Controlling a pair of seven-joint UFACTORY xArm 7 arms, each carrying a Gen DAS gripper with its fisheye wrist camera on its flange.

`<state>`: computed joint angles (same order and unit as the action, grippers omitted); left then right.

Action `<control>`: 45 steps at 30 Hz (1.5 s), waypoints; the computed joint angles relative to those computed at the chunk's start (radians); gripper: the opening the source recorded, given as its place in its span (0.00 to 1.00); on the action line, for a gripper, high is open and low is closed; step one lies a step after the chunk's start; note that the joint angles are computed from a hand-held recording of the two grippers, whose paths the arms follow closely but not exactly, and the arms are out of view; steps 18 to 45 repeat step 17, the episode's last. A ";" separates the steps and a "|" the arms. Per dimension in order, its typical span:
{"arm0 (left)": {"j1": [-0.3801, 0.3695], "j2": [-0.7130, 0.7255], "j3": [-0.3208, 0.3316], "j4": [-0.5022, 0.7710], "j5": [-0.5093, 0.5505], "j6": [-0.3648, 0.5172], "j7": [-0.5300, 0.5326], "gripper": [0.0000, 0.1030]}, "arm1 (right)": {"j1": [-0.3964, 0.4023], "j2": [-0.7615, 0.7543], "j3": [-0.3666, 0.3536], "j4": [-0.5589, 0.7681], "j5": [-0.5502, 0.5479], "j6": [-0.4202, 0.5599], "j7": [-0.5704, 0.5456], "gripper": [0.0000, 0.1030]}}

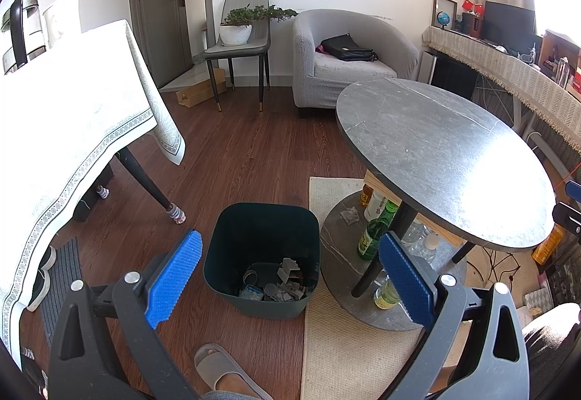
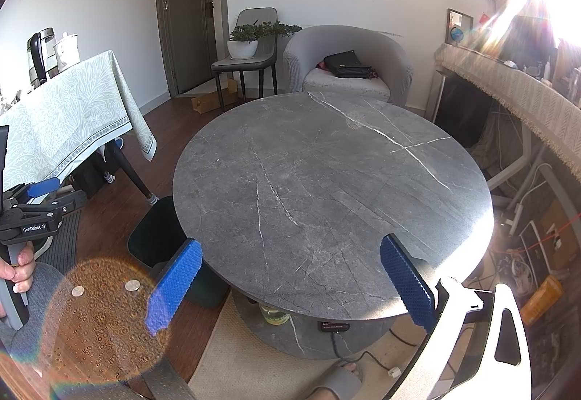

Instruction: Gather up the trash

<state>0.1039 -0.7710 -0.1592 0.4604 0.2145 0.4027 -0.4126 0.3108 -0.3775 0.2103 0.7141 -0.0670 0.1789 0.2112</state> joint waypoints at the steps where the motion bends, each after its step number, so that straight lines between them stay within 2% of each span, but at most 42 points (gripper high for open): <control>1: 0.001 0.001 -0.001 0.001 0.001 0.000 -0.001 0.97 | 0.000 0.000 0.000 0.000 0.000 0.000 0.000 0.97; 45: -0.001 0.023 -0.003 0.011 0.008 0.001 -0.007 0.97 | 0.001 0.000 -0.001 0.000 -0.001 0.001 0.001 0.97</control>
